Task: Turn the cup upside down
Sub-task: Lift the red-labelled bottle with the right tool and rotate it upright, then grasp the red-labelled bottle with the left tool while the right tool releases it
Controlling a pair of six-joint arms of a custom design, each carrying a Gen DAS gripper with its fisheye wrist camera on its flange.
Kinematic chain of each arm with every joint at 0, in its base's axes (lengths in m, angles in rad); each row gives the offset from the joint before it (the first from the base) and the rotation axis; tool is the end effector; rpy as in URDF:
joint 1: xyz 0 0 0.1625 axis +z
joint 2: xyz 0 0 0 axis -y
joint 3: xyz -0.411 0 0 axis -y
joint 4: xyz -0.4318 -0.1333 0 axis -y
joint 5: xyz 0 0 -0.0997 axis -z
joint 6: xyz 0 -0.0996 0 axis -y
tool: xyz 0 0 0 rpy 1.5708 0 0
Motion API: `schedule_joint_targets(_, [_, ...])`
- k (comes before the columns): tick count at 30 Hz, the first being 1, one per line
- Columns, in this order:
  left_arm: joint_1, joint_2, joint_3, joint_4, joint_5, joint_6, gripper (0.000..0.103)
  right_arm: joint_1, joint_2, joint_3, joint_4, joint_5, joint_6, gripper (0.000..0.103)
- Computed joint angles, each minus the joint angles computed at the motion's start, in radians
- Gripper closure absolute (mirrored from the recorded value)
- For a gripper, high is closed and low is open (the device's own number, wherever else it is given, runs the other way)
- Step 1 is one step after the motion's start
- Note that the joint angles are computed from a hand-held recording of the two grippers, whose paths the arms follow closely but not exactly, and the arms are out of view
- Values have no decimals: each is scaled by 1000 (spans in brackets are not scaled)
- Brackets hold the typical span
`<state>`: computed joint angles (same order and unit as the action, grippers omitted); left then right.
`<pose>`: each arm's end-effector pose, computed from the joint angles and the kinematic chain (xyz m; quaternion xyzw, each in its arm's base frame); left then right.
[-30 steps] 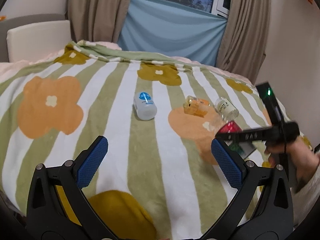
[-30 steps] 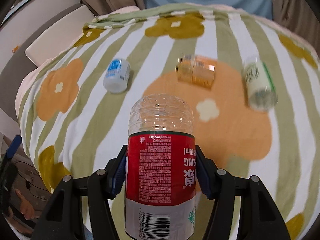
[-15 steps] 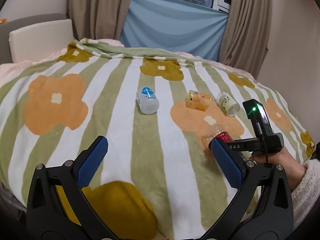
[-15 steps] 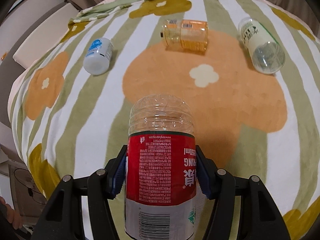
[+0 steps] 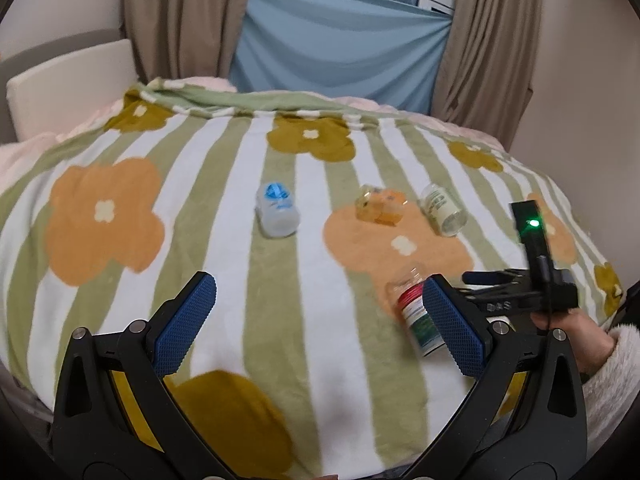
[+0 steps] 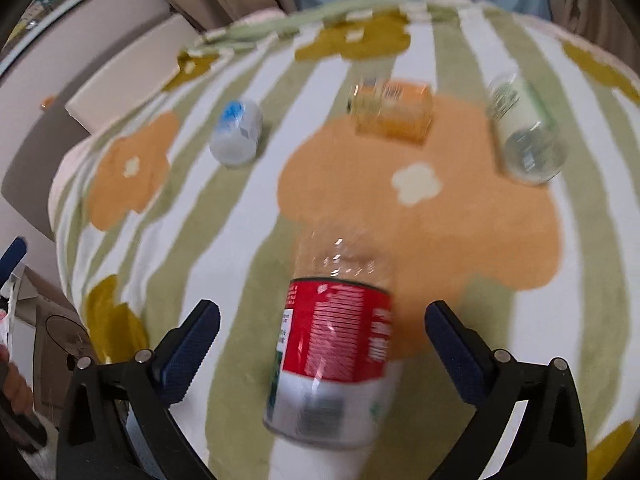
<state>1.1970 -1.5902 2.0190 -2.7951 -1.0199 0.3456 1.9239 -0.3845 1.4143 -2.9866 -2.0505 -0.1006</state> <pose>-0.0155 -0.5473 0.4057 0.2137 0.8675 -0.3762 0.2455 0.3340 -0.6538 -0.0978 0.1700 -0.9392 0.2142 0.2078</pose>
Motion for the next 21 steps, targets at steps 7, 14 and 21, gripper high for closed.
schedule_joint_targets(7, [-42,204,-225,510,-42,-204,0,64,-138,200,-333,-48,-272,1])
schedule_joint_targets(14, [-22,410,-421,808,-59,-458,0,101,-113,315,-833,-101,-551,1])
schedule_joint_targets(21, [2,552,-530,924,10,-673,4,35,-141,430,-969,58,-537,1])
